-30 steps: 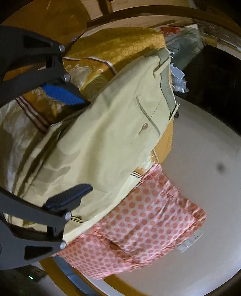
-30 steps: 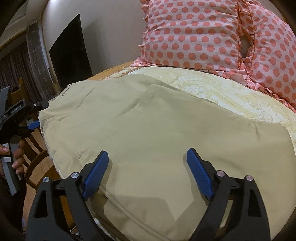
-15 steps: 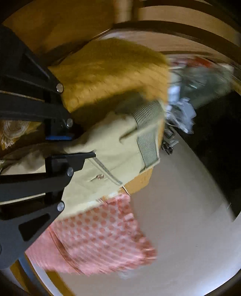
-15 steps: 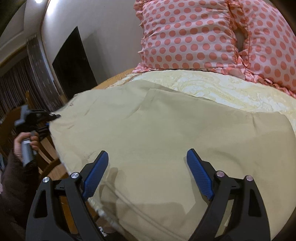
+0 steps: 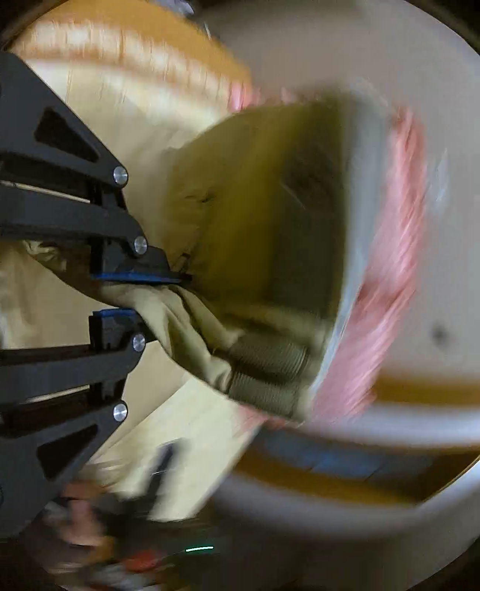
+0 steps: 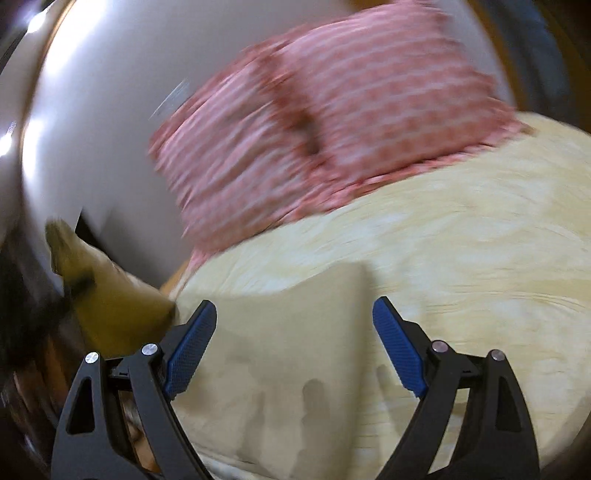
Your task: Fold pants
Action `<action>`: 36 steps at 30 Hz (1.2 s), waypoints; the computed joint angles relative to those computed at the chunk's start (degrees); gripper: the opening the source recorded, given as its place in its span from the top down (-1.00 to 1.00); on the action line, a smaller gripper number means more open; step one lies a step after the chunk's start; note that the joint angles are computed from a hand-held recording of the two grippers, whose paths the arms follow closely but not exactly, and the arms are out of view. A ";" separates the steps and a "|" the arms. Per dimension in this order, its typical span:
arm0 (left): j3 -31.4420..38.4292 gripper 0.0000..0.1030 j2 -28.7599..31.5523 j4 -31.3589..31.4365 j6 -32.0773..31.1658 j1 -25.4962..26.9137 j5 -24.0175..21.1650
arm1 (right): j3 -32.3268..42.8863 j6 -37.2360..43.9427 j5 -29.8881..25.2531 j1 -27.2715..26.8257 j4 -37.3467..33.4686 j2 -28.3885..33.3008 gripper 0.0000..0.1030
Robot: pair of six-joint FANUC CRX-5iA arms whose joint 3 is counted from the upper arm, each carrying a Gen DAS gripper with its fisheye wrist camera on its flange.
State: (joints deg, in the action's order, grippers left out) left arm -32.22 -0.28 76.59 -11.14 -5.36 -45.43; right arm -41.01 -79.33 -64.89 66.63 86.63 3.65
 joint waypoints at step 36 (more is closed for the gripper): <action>29.82 -0.24 25.89 -24.46 40.83 12.09 -16.83 | -0.78 9.76 30.04 -15.48 4.56 -1.61 0.03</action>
State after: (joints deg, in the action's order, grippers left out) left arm -2.40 25.61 52.13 29.69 6.72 -62.26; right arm -41.79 -69.57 -34.86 51.15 91.20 2.04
